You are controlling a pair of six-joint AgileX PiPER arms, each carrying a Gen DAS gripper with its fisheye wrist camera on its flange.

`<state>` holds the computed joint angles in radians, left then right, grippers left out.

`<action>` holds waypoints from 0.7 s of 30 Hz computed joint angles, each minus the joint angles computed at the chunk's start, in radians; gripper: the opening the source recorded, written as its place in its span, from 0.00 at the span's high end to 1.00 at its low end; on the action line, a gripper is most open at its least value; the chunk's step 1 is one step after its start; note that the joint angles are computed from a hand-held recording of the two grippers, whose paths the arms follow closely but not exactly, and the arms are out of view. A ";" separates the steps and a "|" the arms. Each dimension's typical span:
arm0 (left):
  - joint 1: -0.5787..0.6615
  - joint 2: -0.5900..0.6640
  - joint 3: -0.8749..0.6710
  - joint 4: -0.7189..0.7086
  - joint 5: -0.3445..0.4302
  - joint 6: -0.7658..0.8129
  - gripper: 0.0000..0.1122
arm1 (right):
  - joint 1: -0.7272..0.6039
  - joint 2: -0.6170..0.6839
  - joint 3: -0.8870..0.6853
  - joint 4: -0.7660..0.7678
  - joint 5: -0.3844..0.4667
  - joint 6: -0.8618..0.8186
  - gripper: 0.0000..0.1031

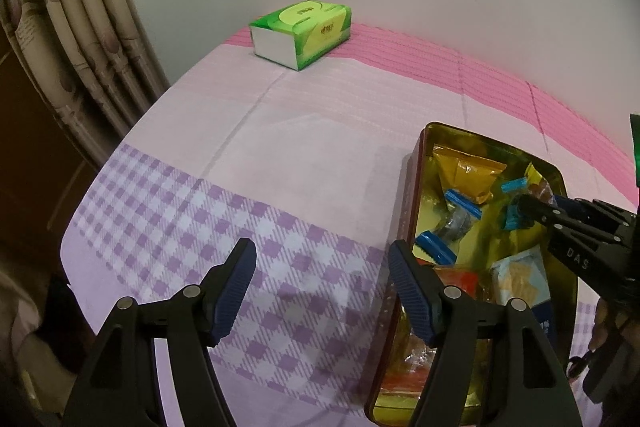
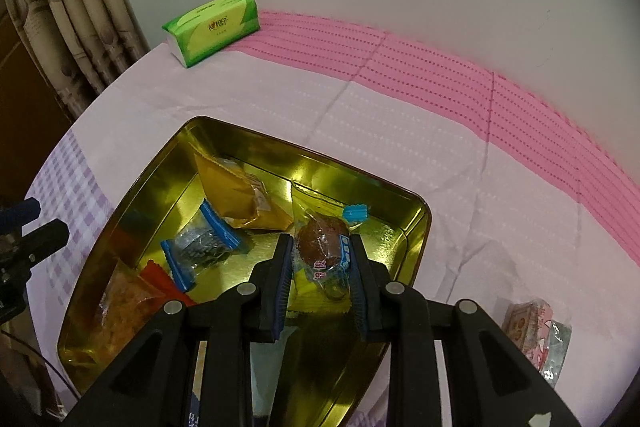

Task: Organize snacks
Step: 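Carry the yellow-wrapped candy into the gold tin and open the right gripper, then move the right gripper to the grey block package and grasp it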

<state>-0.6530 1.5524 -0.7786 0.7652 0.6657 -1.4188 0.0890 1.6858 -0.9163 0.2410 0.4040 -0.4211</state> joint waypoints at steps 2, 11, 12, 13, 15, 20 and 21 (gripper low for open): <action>-0.004 0.004 -0.003 0.006 0.003 -0.004 0.38 | 0.002 0.000 0.001 -0.004 -0.006 0.006 0.74; -0.027 0.015 -0.008 0.017 0.020 -0.016 0.38 | 0.004 -0.034 0.017 0.014 -0.004 -0.019 0.62; -0.030 0.016 -0.010 0.016 0.021 -0.016 0.38 | 0.003 -0.045 0.021 0.015 -0.004 -0.020 0.62; -0.030 0.016 -0.010 0.016 0.022 -0.014 0.38 | 0.001 -0.055 0.022 0.024 0.000 -0.028 0.62; -0.031 0.018 -0.012 0.014 0.023 -0.008 0.38 | -0.019 -0.095 0.034 0.078 0.014 -0.075 0.62; -0.029 0.018 -0.011 0.010 0.020 -0.004 0.38 | -0.135 -0.214 0.101 0.172 0.043 -0.196 0.59; -0.030 0.019 -0.012 0.010 0.022 -0.007 0.38 | -0.182 -0.237 0.115 0.184 0.055 -0.225 0.59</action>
